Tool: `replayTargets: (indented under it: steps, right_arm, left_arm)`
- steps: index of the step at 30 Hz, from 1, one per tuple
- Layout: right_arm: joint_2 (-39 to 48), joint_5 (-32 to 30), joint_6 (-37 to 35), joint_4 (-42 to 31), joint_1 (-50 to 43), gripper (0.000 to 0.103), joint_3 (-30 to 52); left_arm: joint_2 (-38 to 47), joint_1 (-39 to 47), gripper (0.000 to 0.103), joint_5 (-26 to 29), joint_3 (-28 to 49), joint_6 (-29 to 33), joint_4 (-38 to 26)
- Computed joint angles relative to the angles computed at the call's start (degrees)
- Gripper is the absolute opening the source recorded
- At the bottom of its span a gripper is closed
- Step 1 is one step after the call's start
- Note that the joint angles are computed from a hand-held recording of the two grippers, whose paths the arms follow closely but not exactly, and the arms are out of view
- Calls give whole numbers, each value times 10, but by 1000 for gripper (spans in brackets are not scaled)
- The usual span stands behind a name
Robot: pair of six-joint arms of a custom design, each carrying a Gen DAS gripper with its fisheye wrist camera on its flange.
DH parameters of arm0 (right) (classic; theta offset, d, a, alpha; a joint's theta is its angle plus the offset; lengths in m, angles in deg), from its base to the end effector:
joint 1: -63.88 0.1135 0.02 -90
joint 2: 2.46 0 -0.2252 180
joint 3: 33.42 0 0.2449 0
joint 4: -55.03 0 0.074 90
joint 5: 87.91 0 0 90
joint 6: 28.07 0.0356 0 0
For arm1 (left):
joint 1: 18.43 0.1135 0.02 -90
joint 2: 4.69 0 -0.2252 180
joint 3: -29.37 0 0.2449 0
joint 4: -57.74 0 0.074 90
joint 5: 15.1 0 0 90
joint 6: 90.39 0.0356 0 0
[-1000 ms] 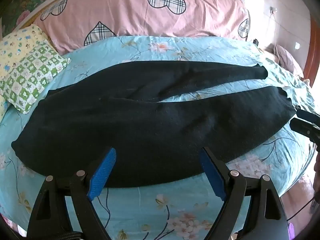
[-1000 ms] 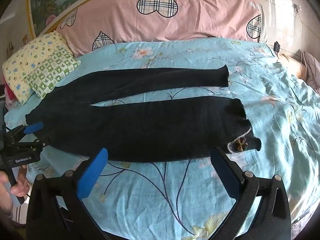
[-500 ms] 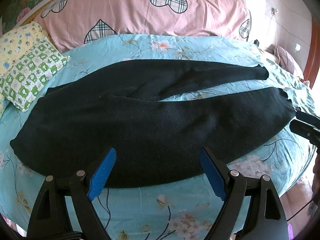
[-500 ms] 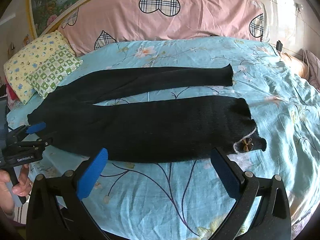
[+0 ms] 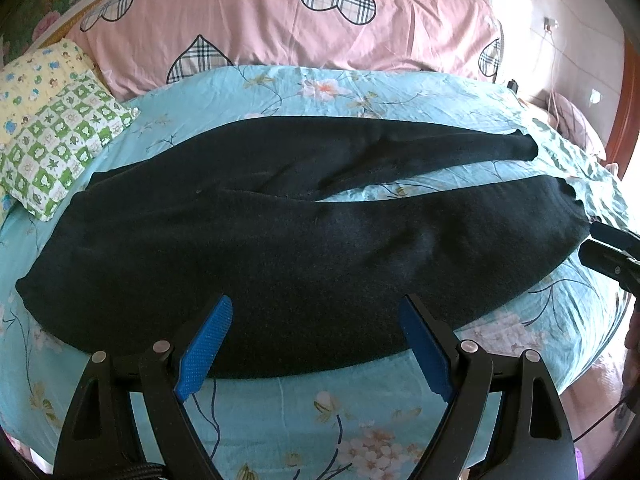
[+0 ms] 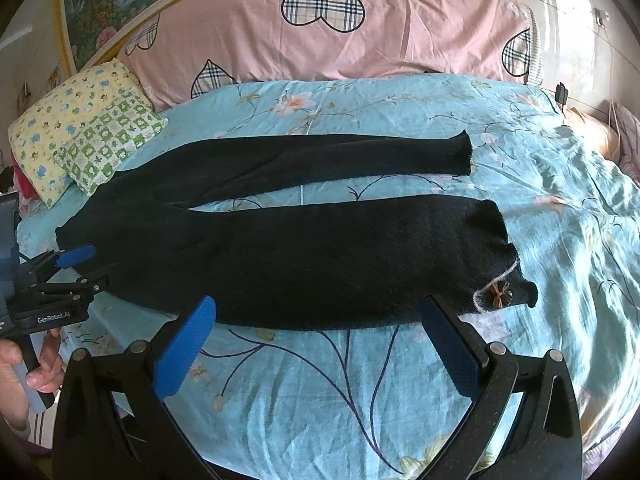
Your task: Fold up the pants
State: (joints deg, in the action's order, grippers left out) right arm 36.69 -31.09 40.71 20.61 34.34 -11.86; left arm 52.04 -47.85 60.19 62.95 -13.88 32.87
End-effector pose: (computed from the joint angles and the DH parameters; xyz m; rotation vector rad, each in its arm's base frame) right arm 0.1338 -0.0534 0.0999 -0.0683 2.3061 0.2791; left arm 0.1736 -0.0875 0.1249 0.2122 2.3642 -0.0479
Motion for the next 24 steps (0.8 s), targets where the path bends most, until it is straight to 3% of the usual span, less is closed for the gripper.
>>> replayTargets:
  steps: [24]
  right_arm:
    - [-32,-3,10,-37,9,102,11]
  left_arm:
    - [21,13,86,32,13,18,10]
